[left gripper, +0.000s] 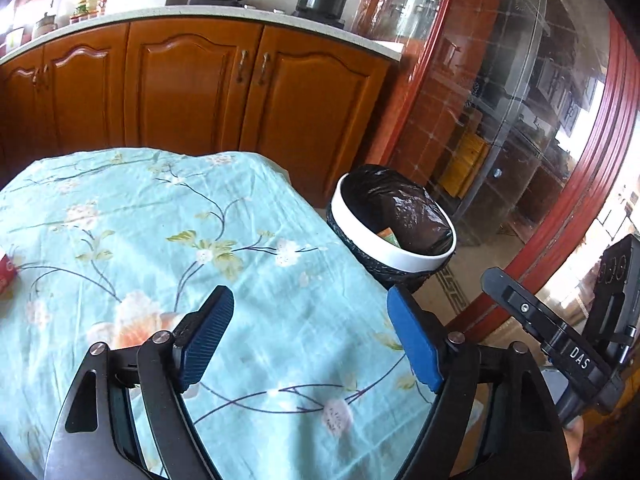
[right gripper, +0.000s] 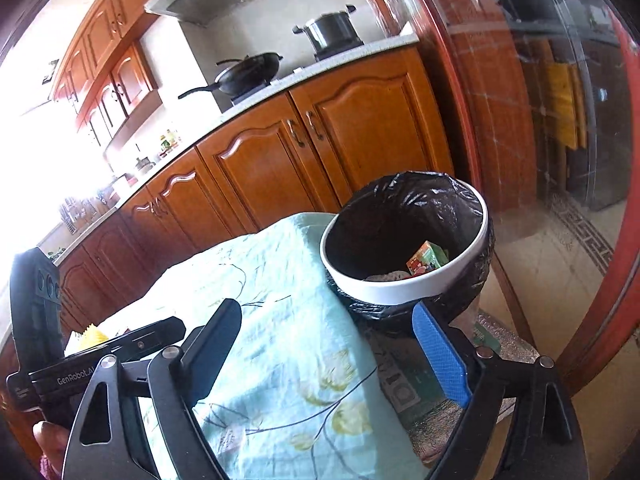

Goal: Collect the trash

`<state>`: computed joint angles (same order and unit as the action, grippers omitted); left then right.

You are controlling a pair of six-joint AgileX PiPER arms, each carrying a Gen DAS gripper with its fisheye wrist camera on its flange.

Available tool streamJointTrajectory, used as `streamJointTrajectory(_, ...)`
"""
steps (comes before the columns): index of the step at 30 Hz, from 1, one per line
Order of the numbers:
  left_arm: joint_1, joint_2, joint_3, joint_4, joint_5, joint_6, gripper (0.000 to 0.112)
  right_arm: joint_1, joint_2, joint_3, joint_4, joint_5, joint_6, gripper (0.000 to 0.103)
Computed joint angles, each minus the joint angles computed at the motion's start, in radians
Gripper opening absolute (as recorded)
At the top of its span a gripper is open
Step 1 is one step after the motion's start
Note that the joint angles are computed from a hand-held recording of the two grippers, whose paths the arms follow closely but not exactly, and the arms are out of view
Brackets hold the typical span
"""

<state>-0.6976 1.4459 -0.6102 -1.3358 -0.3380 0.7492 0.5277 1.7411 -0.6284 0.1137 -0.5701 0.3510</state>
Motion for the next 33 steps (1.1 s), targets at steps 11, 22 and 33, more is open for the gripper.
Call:
streamJointTrajectory(11,-0.236,-0.161,0.197,-0.076,-0.348,-0.043,0.087,0.298,-0.062,0.146,0.477,-0.31,-0.331,0.099)
streamJointTrajectory(22,-0.6,-0.132,0.333,-0.255,-0.803,-0.186,0.103,0.494,0.014,0.16,0.646,-0.529,-0.462,0.103)
streamJointTrajectory(33,-0.7,-0.024,0.355,-0.333,-0.847,-0.271,0.103,0.508,0.158,0.168,0.611,-0.604,-0.338,0.103)
